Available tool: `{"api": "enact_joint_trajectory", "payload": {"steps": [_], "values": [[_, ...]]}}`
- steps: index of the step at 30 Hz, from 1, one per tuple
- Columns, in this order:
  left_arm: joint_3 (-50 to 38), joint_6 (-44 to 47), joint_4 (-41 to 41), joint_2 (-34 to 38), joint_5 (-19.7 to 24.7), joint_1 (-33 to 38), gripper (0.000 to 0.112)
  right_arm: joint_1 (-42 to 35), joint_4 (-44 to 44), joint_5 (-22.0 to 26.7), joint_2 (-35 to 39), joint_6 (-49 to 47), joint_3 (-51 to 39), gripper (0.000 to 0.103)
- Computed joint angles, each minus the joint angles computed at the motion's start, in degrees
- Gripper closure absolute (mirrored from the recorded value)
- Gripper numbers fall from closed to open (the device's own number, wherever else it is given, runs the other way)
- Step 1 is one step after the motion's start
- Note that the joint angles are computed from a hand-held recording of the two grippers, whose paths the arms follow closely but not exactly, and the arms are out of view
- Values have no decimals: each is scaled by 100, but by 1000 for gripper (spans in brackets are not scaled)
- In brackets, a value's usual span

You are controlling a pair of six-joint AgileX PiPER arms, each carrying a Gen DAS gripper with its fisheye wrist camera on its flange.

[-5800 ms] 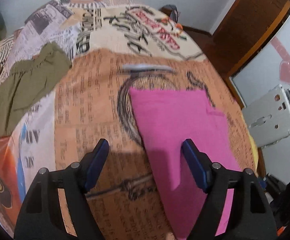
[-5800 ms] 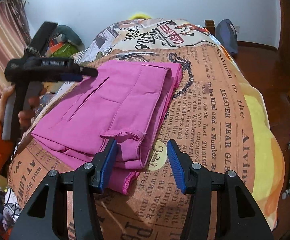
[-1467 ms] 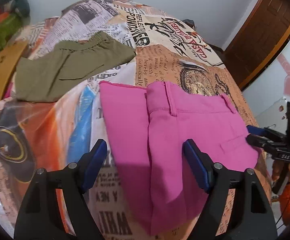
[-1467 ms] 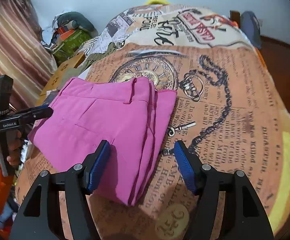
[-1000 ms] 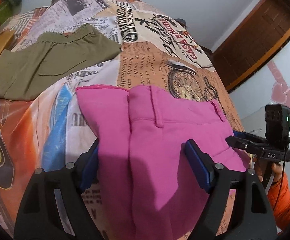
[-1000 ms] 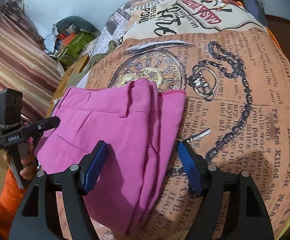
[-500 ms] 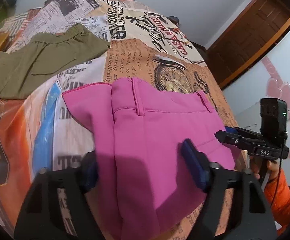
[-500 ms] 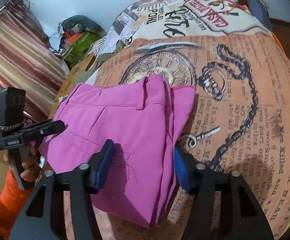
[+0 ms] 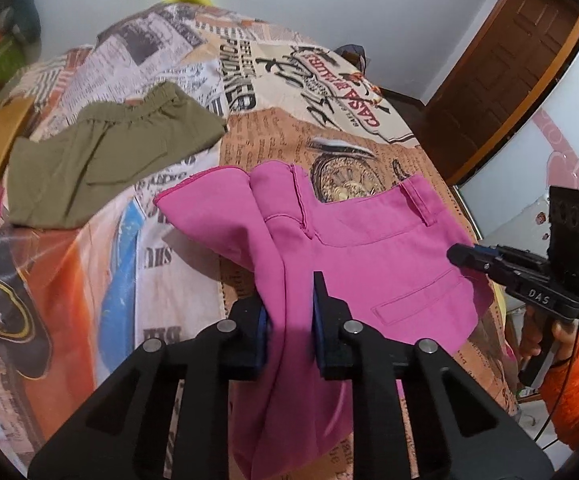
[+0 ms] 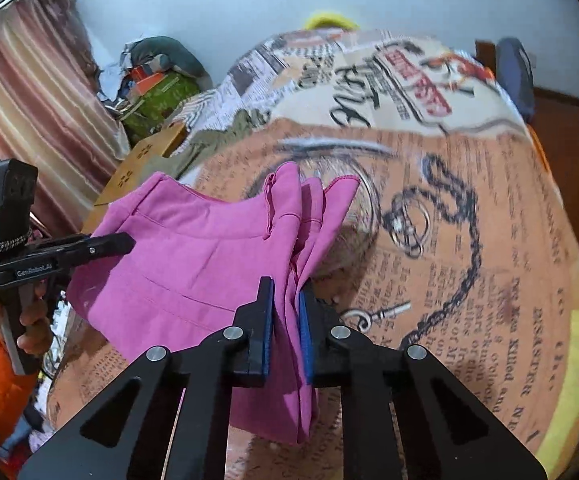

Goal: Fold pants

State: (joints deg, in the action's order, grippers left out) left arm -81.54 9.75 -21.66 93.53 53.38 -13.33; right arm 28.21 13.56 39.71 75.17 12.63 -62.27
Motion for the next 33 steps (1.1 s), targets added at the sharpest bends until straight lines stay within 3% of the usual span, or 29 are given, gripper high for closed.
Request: {"api": "enact_joint_trajectory", "payload": {"steps": [9, 19, 33], "values": [[-472, -205, 381, -405, 197, 8, 95, 324, -635, 141, 99, 524, -790, 93], [-1348, -129, 484, -440, 498, 494, 95, 616, -1111, 386, 866, 577, -2325, 93], [-2799, 249, 343, 743, 833, 1366, 95, 598, -871, 797, 2815, 89, -4581, 93]]}}
